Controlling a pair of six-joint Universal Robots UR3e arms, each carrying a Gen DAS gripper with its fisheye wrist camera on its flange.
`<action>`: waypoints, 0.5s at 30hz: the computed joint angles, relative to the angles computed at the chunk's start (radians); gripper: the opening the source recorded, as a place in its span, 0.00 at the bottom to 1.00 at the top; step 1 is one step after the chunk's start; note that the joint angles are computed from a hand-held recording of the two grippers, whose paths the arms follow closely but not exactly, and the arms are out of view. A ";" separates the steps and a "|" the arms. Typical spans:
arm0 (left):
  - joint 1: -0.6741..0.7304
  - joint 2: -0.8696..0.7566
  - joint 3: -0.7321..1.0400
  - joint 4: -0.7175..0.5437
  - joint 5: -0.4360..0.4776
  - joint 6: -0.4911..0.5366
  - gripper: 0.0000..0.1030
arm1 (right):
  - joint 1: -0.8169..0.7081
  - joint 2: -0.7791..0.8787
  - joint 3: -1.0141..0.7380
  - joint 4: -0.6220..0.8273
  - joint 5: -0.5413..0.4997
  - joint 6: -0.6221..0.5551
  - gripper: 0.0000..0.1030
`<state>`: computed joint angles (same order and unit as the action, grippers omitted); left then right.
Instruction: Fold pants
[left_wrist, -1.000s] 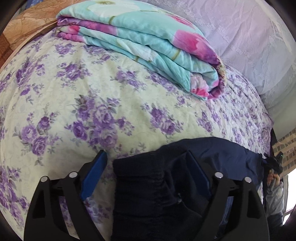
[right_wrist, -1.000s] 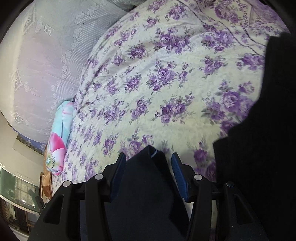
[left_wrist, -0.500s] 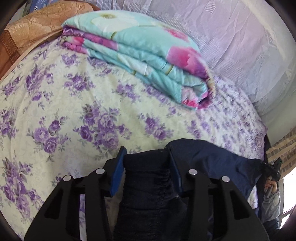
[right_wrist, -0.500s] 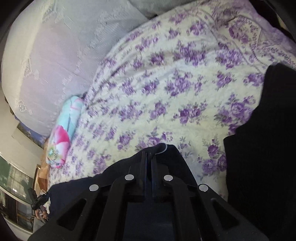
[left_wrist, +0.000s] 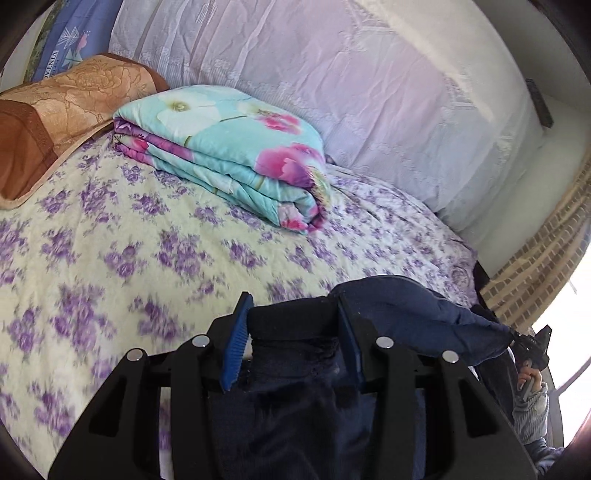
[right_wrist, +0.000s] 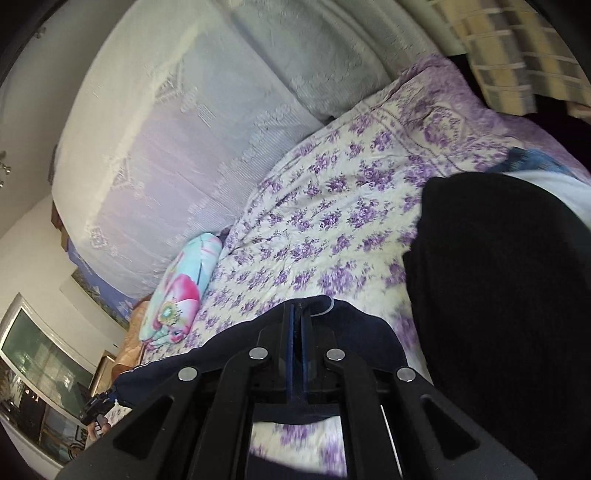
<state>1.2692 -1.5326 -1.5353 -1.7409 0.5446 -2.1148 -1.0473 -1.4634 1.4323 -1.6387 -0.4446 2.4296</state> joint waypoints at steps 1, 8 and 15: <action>0.045 0.033 -0.013 -0.109 0.001 0.098 0.42 | -0.059 -0.072 0.047 0.154 0.011 -0.132 0.03; 0.357 0.159 -0.217 -0.500 0.190 0.541 0.43 | -0.476 -0.333 0.380 0.727 -0.243 -0.785 0.03; 0.634 0.267 -0.261 -0.683 0.361 0.734 0.42 | -0.579 -0.350 0.495 0.766 -0.297 -0.883 0.03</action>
<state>1.9032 -1.2658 -1.7962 -2.4239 0.9056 -1.3812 -1.6266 -1.8137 1.9278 -0.8731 -0.7418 1.5461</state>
